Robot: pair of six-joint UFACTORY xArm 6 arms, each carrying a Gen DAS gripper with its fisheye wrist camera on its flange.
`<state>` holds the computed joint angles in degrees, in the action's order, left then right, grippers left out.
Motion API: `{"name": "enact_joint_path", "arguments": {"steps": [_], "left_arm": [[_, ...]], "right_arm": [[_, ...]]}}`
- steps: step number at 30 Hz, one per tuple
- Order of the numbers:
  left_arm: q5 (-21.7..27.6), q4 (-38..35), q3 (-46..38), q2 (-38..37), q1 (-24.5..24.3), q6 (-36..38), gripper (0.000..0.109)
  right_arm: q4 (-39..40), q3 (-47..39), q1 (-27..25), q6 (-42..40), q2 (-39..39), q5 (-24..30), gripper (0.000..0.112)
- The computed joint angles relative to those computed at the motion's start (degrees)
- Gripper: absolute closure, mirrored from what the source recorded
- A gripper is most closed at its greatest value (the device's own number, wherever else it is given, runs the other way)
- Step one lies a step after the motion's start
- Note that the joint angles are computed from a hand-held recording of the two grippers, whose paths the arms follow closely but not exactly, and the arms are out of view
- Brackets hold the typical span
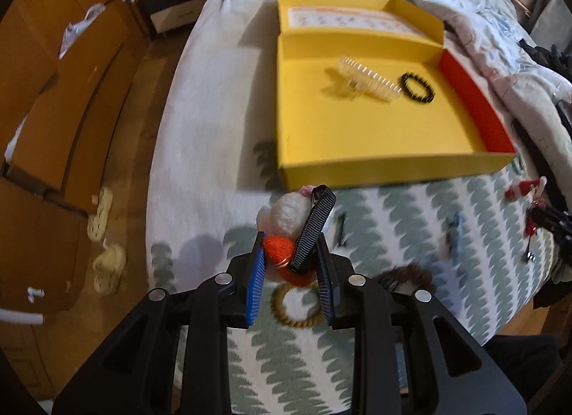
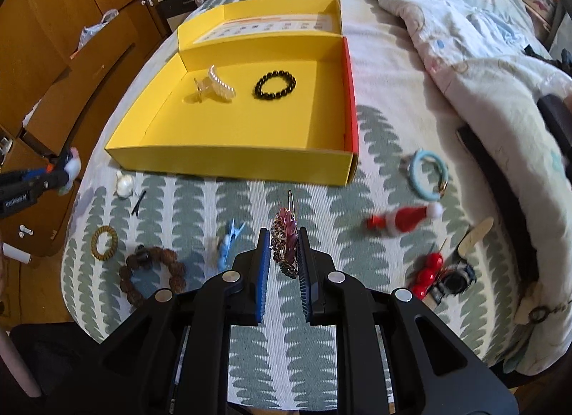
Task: Organize jewelry
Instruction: 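Lift the bunny clip and brooch out of the box over the bedspread, then open both tools to drop the bunny clip and brooch on the bedspread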
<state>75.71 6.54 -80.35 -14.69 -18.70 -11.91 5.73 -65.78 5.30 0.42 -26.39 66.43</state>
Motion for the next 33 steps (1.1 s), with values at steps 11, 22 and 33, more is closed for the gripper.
{"name": "enact_joint_path", "arguments": {"steps": [11,22,33], "left_arm": [[-0.7,-1.4,6.1,-1.1,5.1,1.0,0.082],[-0.6,-1.8,6.6,2.1,6.5,0.9,0.08],[-1.3,-1.7,5.6,2.4,6.1,0.5,0.05]], "right_arm": [[-2.0,4.0,-0.7,1.9,0.3,0.5,0.096],[-4.8,3.9,1.2,3.8,2.2,3.3,0.096],[-7.1,3.2,1.2,5.1,2.5,3.9,0.089]]}}
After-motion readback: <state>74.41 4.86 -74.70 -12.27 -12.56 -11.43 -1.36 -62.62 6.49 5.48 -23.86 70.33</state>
